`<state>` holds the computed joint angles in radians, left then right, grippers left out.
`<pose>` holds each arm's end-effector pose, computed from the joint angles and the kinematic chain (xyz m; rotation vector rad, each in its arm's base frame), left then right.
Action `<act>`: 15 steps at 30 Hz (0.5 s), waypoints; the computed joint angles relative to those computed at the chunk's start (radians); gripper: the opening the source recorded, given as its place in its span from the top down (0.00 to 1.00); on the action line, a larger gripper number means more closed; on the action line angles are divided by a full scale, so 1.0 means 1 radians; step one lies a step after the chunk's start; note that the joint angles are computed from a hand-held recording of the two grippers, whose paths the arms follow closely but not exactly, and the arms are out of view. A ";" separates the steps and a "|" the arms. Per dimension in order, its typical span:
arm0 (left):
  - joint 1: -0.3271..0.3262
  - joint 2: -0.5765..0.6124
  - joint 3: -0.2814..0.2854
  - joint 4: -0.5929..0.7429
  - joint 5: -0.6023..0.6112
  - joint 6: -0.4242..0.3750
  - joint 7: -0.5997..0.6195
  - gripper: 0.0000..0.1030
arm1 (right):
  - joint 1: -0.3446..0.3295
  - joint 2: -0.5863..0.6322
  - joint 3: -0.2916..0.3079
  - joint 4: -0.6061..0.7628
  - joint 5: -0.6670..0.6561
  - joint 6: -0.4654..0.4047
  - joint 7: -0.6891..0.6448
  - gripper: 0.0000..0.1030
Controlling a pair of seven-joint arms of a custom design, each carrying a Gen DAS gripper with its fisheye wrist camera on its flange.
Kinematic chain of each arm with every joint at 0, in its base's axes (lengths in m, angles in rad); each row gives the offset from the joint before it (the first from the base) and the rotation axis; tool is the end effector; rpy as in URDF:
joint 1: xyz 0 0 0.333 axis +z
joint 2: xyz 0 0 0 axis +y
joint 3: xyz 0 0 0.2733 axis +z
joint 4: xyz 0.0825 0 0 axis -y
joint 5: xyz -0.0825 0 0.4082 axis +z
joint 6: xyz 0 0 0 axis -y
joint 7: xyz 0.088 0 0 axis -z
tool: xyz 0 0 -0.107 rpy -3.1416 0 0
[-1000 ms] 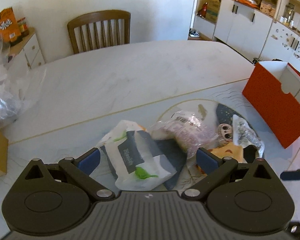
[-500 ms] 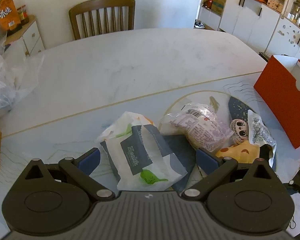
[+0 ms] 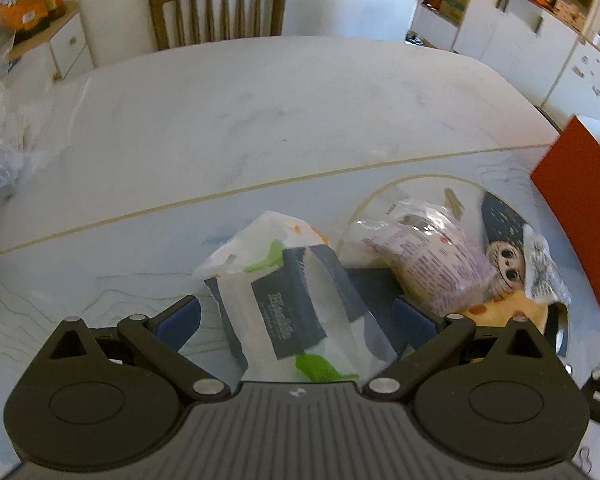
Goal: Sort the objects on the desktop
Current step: 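Grasp the white-and-green bag with the left tool while the right tool grasps the pink comb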
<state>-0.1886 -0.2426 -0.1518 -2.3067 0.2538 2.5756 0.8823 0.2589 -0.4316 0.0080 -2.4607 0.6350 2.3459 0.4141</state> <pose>0.5091 -0.1866 0.4451 -2.0819 1.7667 -0.5934 0.4621 0.1355 0.4374 -2.4631 0.6652 -0.1524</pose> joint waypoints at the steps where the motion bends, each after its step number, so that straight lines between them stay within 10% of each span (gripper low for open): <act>1: 0.001 0.009 0.004 0.006 -0.010 -0.002 -0.003 0.01 | -0.001 -0.002 -0.002 0.000 0.000 -0.005 0.002 0.58; 15: 0.019 0.062 -0.009 0.037 -0.008 -0.008 -0.029 0.16 | -0.020 -0.023 -0.003 -0.001 -0.012 -0.020 0.062 0.58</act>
<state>-0.1694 -0.1808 -0.1604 -2.2692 0.2458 2.5673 0.8532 0.2394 -0.4549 0.0051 -2.4621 0.6225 2.3258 0.4765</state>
